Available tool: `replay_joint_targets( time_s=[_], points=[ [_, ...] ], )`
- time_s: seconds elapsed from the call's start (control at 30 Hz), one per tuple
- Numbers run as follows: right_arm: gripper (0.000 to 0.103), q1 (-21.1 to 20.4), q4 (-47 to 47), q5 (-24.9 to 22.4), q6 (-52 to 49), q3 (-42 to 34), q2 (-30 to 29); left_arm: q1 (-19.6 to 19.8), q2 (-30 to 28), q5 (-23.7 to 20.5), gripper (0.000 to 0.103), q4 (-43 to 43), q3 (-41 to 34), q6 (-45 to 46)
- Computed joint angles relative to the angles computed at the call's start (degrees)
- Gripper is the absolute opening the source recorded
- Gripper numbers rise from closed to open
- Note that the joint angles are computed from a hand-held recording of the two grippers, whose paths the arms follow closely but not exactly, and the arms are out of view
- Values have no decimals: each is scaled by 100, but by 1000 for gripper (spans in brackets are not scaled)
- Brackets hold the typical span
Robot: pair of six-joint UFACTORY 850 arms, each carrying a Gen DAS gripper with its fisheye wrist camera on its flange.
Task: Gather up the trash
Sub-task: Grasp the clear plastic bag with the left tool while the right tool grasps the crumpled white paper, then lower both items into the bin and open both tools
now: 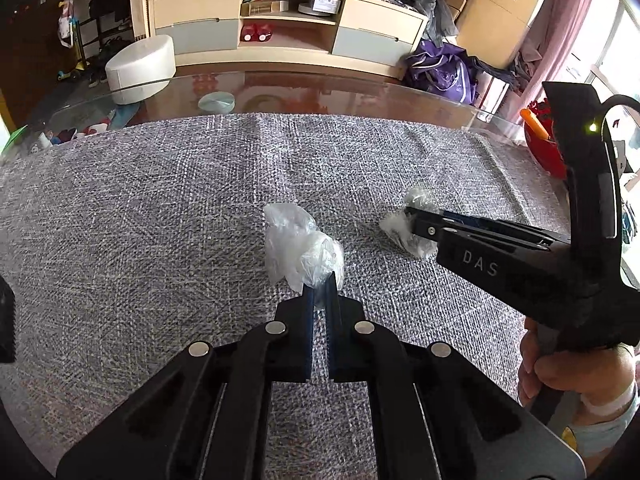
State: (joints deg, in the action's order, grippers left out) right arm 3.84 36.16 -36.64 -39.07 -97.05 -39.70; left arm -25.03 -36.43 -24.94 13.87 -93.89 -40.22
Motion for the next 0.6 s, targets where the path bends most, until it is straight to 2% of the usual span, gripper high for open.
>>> replay_joint_targets(
  time_s=[0.23,0.6],
  points=[
    [18,-177,366,65,-503,760,804,-183,505,64,4,511,419,-468],
    [18,-619,772,75,-1289,2175,2314,-809,1610,205,4,1650,1476,-1719]
  ],
)
